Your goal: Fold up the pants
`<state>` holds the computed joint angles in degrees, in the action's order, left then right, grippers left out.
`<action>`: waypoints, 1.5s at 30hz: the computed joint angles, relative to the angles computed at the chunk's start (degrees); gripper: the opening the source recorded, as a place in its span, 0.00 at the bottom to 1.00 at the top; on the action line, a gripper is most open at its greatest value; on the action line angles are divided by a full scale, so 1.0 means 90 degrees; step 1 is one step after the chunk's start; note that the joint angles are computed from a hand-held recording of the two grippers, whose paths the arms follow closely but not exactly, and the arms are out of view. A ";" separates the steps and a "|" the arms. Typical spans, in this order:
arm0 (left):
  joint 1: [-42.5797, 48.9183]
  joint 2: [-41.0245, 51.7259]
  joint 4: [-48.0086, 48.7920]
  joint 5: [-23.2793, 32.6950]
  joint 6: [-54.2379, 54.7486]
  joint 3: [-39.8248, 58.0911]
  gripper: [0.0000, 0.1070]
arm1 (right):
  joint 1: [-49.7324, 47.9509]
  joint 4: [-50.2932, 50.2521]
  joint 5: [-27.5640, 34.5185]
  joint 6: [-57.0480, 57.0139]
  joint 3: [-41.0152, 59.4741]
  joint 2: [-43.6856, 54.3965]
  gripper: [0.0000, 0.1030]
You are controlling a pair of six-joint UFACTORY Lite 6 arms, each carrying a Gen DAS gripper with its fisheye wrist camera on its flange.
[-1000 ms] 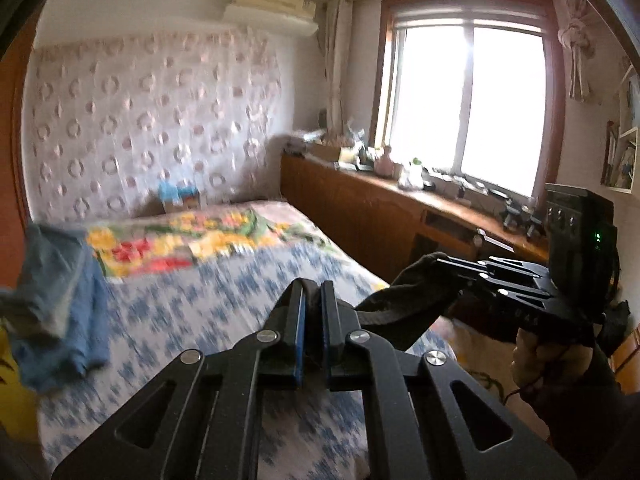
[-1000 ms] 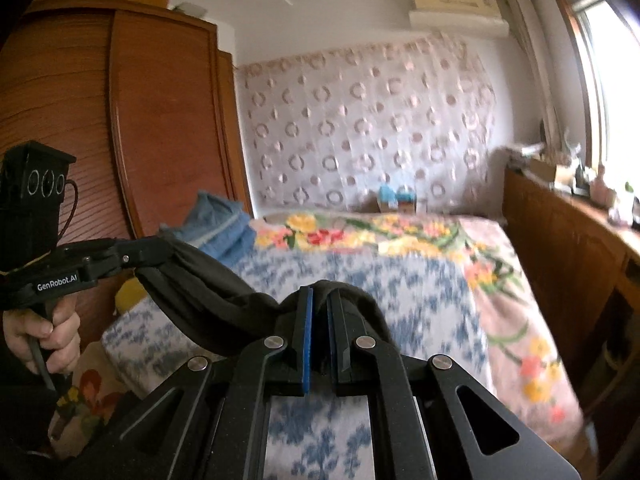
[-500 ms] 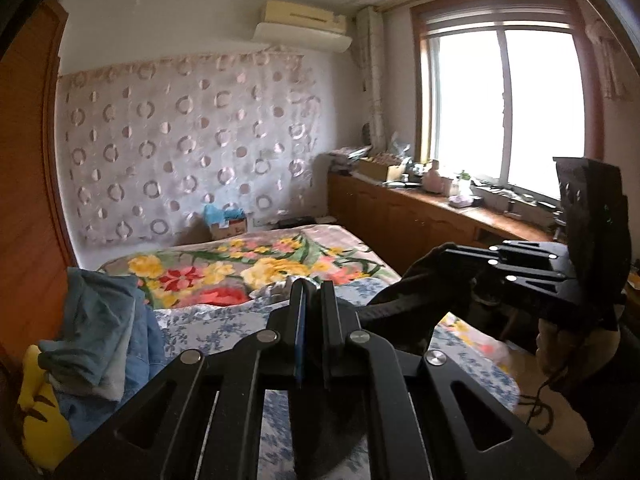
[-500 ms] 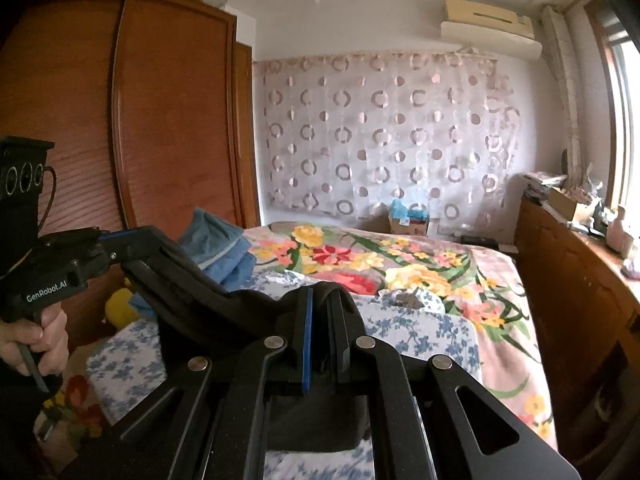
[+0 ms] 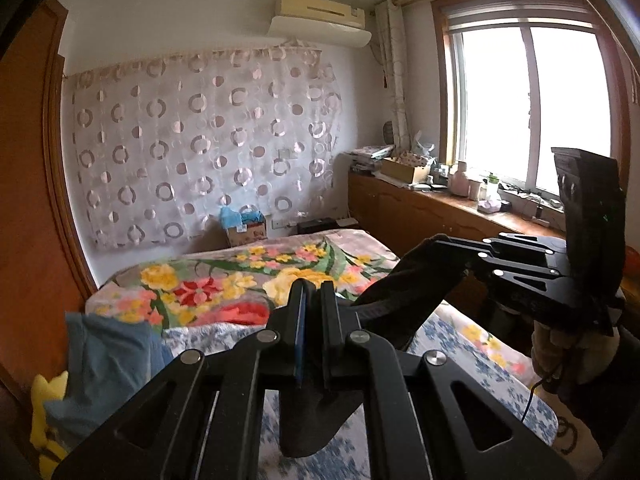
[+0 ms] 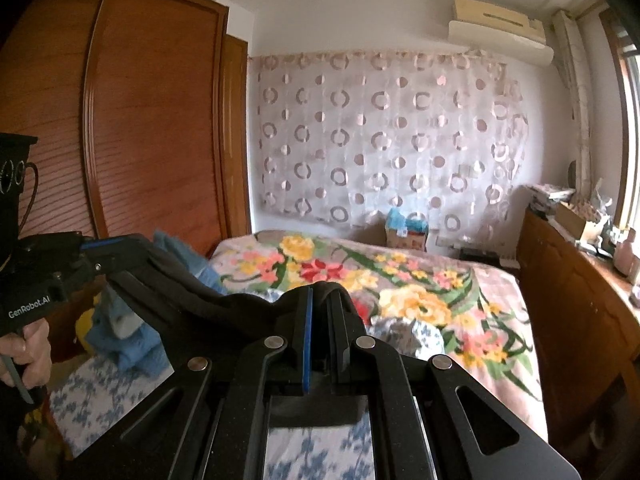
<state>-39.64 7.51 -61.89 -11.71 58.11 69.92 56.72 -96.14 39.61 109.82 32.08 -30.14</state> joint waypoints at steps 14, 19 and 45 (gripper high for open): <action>0.0186 0.0312 -0.0688 0.0337 0.0683 0.0158 0.07 | -0.0495 -0.1116 -0.0570 0.1334 -0.0671 0.0248 0.06; -0.0156 -0.0174 -0.1870 0.0105 0.1830 -0.0323 0.07 | 0.0089 -0.0083 -0.0207 0.0544 -0.0745 -0.0007 0.06; -0.2728 -0.2744 -0.3390 -0.1520 0.2211 -0.3515 0.07 | 0.4650 0.3795 0.3618 -0.1200 0.0127 -0.0549 0.06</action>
